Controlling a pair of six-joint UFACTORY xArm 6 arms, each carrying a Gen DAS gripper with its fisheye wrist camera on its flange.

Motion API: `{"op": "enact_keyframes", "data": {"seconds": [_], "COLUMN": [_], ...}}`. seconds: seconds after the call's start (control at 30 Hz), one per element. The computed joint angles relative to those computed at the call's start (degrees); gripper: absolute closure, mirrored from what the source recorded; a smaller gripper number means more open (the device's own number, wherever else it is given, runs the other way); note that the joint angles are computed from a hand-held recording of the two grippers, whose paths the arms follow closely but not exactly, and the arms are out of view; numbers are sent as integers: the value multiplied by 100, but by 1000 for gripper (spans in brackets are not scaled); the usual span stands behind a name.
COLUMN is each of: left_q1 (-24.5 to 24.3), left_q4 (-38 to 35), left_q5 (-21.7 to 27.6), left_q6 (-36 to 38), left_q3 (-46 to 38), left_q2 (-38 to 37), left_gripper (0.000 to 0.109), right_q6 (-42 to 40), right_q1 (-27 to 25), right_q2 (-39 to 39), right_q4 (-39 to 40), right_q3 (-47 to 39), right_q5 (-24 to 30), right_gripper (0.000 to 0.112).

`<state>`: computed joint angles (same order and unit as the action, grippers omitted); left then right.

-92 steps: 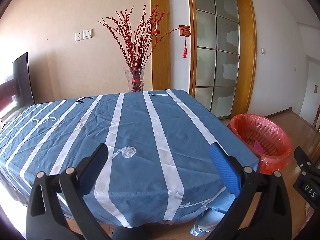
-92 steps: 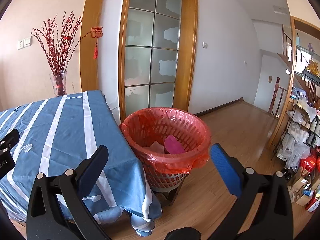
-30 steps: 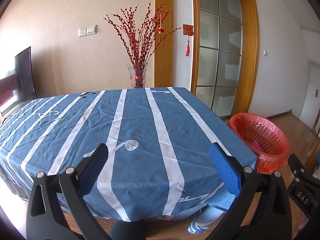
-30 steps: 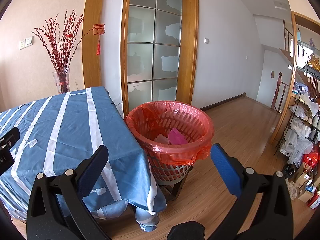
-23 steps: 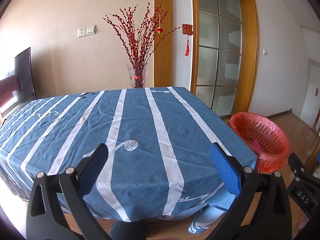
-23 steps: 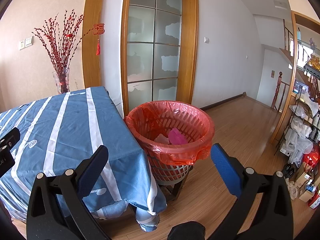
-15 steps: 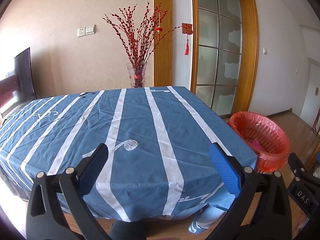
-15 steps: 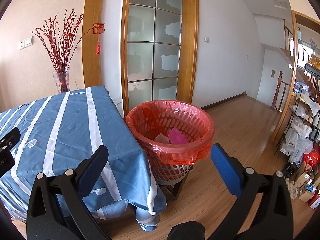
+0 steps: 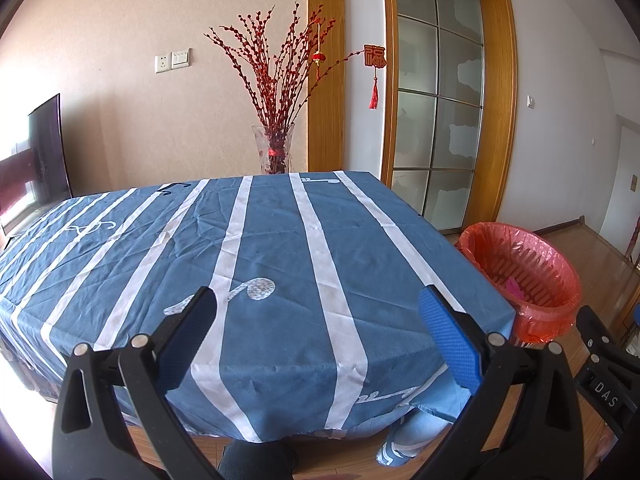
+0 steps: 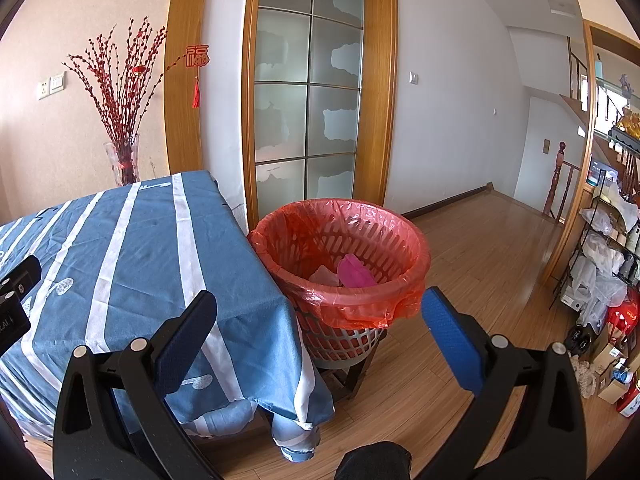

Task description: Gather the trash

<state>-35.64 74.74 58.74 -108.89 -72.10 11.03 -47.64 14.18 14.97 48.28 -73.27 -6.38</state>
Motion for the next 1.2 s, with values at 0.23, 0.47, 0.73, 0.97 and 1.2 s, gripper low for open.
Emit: {"op": "enact_keyframes", "data": {"seconds": [0.23, 0.47, 0.73, 0.97, 1.2], "left_q1": [1, 0, -12, -15, -20], "left_q4": [2, 15, 6, -13, -25], "left_q5": [5, 32, 49, 36, 35], "left_q6": [-8, -50, -23, 6, 15], "left_q3": [0, 24, 3, 1, -7], "left_q2": [5, 7, 29, 34, 39], "left_gripper": [10, 10, 10, 10, 10], "right_q6": [-62, 57, -18, -21, 9], "right_q1": [1, -9, 15, 30, 47], "right_q2": [1, -2, 15, 30, 24], "right_q4": [62, -54, 46, 67, 76], "right_q3": [-11, 8, 5, 13, 62], "right_q5": [12, 7, -17, -35, -68], "right_gripper": [11, 11, 11, 11, 11]}}
